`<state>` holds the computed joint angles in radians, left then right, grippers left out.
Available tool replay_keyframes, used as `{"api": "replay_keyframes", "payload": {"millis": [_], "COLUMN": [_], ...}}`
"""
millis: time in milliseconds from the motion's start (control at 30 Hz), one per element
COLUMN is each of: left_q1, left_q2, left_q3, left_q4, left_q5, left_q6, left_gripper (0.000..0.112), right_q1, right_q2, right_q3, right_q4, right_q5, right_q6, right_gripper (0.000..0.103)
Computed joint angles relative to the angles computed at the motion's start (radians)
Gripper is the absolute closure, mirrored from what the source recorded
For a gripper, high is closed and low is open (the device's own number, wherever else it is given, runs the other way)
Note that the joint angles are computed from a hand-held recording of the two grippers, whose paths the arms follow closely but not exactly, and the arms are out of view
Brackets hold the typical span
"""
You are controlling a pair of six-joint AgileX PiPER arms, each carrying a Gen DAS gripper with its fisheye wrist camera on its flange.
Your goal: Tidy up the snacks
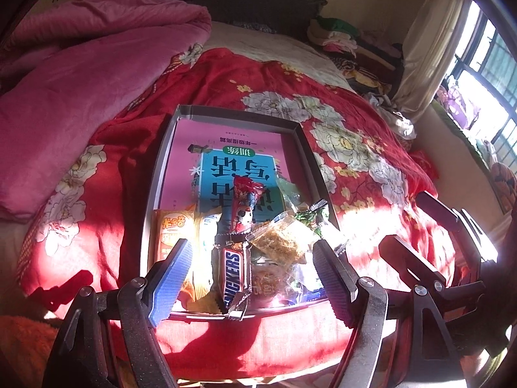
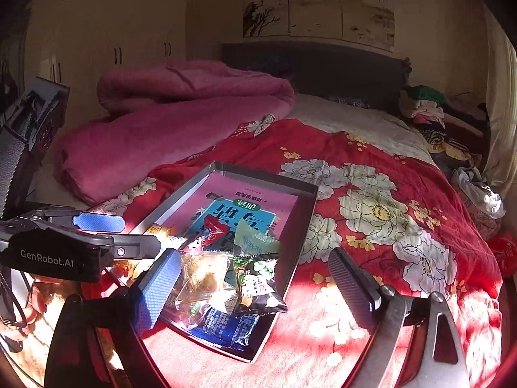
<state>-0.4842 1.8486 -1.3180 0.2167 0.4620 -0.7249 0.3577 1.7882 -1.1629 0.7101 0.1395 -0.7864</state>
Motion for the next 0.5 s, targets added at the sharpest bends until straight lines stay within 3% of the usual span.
{"api": "replay_keyframes", "payload": {"millis": [233, 400, 500], "left_q1": [-0.064, -0.116, -0.144], "left_q2": [-0.065, -0.108, -0.124], "left_q3": [0.059, 0.126, 0.155], "left_q4": [0.068, 0.129, 0.159], "left_q5": [0.056, 0.082, 0.092], "left_q6": [-0.108, -0.216, -0.271], "left_gripper": [0.034, 0.034, 0.034], "right_q1": [-0.065, -0.101, -0.091], "right_q2": [-0.106, -0.177, -0.222], "right_q3": [0.067, 0.133, 0.177], "right_q4": [0.226, 0.215, 0.13], "right_q5": [0.108, 0.174, 0.159], "right_q6": [-0.182, -0.145, -0.061], "right_gripper": [0.002, 0.002, 0.001]}}
